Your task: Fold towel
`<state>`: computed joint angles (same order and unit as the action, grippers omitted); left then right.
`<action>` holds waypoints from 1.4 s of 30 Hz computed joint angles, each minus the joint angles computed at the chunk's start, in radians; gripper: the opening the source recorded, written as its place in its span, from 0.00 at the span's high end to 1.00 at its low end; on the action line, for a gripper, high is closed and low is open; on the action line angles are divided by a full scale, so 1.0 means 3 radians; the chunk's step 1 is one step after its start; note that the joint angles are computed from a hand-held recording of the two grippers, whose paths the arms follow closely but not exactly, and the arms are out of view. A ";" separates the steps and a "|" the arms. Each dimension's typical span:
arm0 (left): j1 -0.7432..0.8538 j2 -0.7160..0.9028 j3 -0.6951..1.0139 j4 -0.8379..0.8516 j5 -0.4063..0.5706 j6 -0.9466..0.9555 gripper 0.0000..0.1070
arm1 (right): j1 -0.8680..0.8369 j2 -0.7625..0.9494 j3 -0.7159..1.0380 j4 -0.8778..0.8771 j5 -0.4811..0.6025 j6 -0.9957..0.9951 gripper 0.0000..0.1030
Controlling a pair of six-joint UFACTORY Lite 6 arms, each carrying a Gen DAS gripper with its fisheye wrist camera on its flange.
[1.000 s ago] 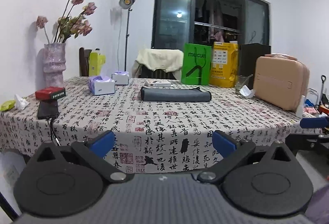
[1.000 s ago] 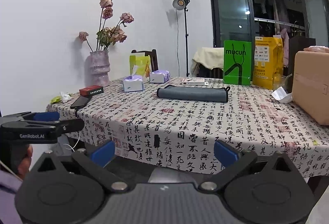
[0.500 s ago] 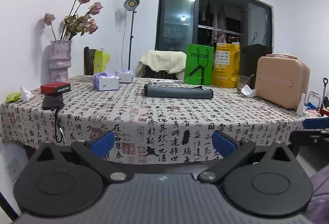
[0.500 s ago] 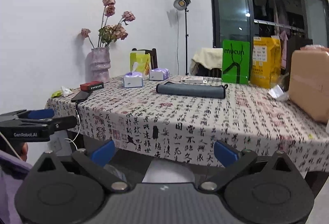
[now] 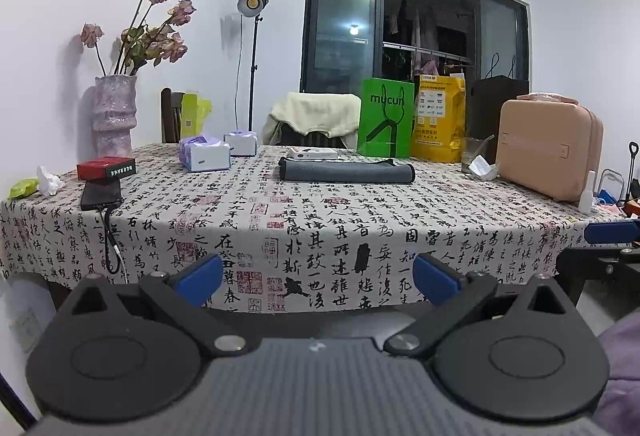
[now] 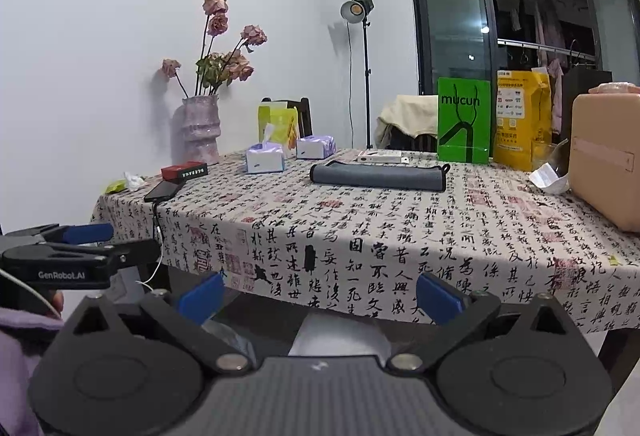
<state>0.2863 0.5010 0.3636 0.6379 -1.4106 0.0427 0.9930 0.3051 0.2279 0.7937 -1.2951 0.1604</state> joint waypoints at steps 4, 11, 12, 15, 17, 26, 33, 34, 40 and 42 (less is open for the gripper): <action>-0.0018 0.0017 -0.0006 -0.0017 -0.0073 0.0067 0.04 | 0.0013 0.0056 0.0036 0.0019 -0.0031 -0.0013 0.00; -0.0059 0.0021 -0.0026 -0.0042 -0.0124 0.0157 0.04 | 0.0012 0.0145 0.0061 0.0057 -0.0096 0.0050 0.00; -0.0059 0.0020 -0.0023 -0.0037 -0.0116 0.0153 0.04 | 0.0015 0.0153 0.0063 0.0054 -0.0099 0.0052 0.00; -0.0062 0.0015 -0.0026 -0.0032 -0.0108 0.0154 0.04 | 0.0033 0.0166 0.0070 0.0068 -0.0102 0.0052 0.00; -0.0066 0.0012 -0.0034 -0.0032 -0.0118 0.0165 0.04 | 0.0047 0.0171 0.0076 0.0079 -0.0098 0.0050 0.00; -0.0076 0.0000 -0.0041 -0.0041 -0.0115 0.0170 0.04 | 0.0094 0.0188 0.0075 0.0130 -0.0108 0.0065 0.00; -0.0081 0.0010 -0.0040 -0.0050 -0.0128 0.0175 0.04 | 0.0082 0.0184 0.0068 0.0119 -0.0107 0.0069 0.00; -0.0081 0.0010 -0.0040 -0.0050 -0.0128 0.0175 0.04 | 0.0080 0.0183 0.0060 0.0116 -0.0112 0.0077 0.00; -0.0081 0.0008 -0.0038 -0.0045 -0.0124 0.0177 0.04 | 0.0083 0.0195 0.0059 0.0118 -0.0116 0.0091 0.00; -0.0078 0.0009 -0.0036 -0.0040 -0.0116 0.0174 0.04 | 0.0063 0.0192 0.0060 0.0097 -0.0105 0.0093 0.00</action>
